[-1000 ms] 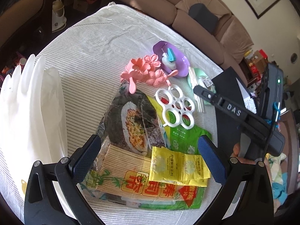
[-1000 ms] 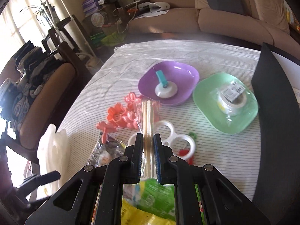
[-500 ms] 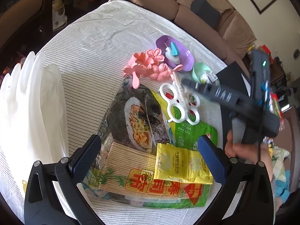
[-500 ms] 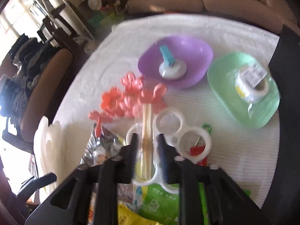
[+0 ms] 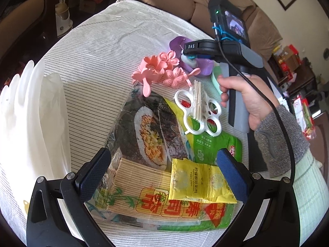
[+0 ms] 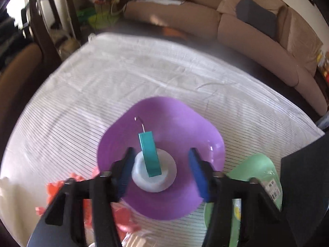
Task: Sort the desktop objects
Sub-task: 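Grasp the teal-and-white item from the purple bowl, carry into box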
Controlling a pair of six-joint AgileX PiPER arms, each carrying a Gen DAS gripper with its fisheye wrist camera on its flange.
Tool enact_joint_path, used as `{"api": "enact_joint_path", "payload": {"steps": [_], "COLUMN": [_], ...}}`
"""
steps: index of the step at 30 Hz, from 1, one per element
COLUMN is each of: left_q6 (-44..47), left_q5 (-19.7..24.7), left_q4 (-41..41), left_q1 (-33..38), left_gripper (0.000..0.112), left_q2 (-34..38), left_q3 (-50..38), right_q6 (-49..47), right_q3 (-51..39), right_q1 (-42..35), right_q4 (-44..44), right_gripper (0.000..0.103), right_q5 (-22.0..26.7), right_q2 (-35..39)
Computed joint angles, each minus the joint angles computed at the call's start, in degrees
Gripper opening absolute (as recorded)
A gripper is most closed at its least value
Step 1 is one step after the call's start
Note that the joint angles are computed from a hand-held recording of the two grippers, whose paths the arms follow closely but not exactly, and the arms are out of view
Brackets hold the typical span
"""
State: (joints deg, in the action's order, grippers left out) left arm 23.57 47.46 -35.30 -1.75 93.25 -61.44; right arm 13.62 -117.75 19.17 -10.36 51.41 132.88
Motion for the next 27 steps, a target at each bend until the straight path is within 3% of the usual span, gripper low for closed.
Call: {"api": "enact_joint_path", "payload": {"steps": [1,3,6,10,15,19,24,27], "left_q6": [-0.04,-0.31,0.03,0.98,5.74,7.38,6.0,2.28], "left_q5": [-0.11,-0.51,-0.9,-2.67,-3.6,-3.3,-6.58,-8.78], "left_q4": [-0.06,-0.12,-1.11,-1.23,-5.6,-9.12,-8.44,-4.44], "left_q1": [-0.15,-0.46,-1.09,-3.2,-6.74,-11.3,-19.57,-24.09], "left_gripper": [0.103,0.103,0.103,0.103,0.103,0.103,0.103,0.103], "left_q2": [0.15,0.34,-0.01,-2.37,-5.57,-6.14,-7.25,-7.53], "left_q3": [-0.08,-0.15,0.07,0.76,2.06,2.43,3.18,3.45], "right_q6": [0.55,1.94,1.7,-7.85,-23.59,-32.38,-41.91,-45.31], "right_q3": [0.97,2.56,9.59,18.76,31.84,40.18,50.75,55.27], "right_q1": [0.03,0.05,-1.1,-4.4,-14.15,-30.49,-52.59,-59.03], "right_q4": [-0.11,-0.64,3.51,17.1,31.01,36.7,39.03,38.17], "right_gripper": [0.013,0.012,0.012,0.012,0.012,0.012,0.012,0.012], "right_q5": [-0.9,-1.91,-7.5,-9.97,-2.58,7.87,13.53,13.43], "right_q2": [-0.5,-2.0,-8.77,-21.19,-41.86,-53.51,-55.5,-54.52]}}
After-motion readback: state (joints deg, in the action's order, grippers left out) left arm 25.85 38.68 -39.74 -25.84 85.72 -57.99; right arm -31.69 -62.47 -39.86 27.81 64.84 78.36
